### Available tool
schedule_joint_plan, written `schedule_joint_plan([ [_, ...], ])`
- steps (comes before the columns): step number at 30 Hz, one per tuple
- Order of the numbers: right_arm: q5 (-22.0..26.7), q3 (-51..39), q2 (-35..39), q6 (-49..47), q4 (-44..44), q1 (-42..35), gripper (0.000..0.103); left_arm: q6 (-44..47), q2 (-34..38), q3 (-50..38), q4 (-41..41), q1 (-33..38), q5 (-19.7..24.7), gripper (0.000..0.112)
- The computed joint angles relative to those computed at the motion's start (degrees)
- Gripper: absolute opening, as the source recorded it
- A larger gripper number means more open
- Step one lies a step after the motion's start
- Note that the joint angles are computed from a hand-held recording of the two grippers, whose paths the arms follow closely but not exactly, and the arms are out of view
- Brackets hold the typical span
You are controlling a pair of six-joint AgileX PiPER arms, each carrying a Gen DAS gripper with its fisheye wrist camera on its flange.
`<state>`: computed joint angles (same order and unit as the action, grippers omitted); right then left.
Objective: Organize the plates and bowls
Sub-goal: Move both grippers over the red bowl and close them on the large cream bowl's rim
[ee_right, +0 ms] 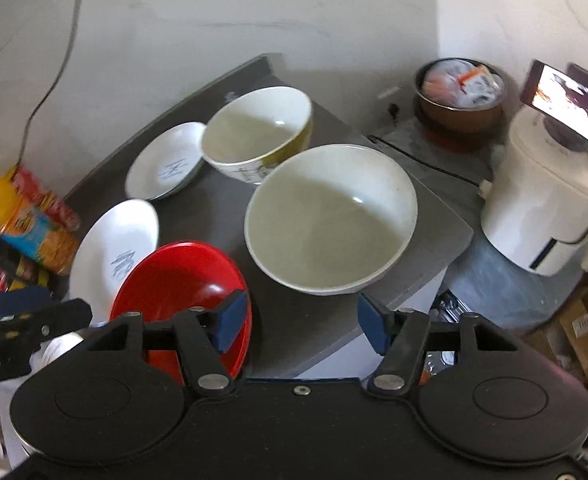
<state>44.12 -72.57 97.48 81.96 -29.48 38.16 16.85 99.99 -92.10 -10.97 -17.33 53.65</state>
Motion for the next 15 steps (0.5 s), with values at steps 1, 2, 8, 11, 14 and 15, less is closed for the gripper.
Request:
schedule_joint_plan([
  [1, 0.4, -0.4, 0.6, 0.7, 0.4, -0.3, 0.06, 1.5, 0.8, -0.8, -1.5, 0.7, 0.6, 0.07],
  [2, 0.5, -0.5, 0.9, 1.2, 0.8, -0.7, 0.058, 2.7, 2.0, -1.9, -2.4, 1.2, 1.1, 0.068],
  [8, -2.2, 0.0, 1.7, -0.6, 5.3, -4.8, 0.053, 4.5, 9.1, -10.9, -3.0, 0.9, 5.6, 0.06],
  [11, -5.8, 1.9, 1.8, -2.8, 8.1, -8.1, 0.052, 3.3, 13.5, -17.3, -2.7, 0.0, 8.5, 0.057],
  [14, -8.1, 3.1, 2.2, -7.5, 14.1, -11.7, 0.043, 1.0, 17.6, -23.6, -2.4, -0.9, 10.6, 0.055],
  [15, -9.5, 3.7, 2.2, -9.7, 16.2, -12.9, 0.043, 0.3, 19.1, -25.9, -2.2, -1.4, 11.4, 0.054],
])
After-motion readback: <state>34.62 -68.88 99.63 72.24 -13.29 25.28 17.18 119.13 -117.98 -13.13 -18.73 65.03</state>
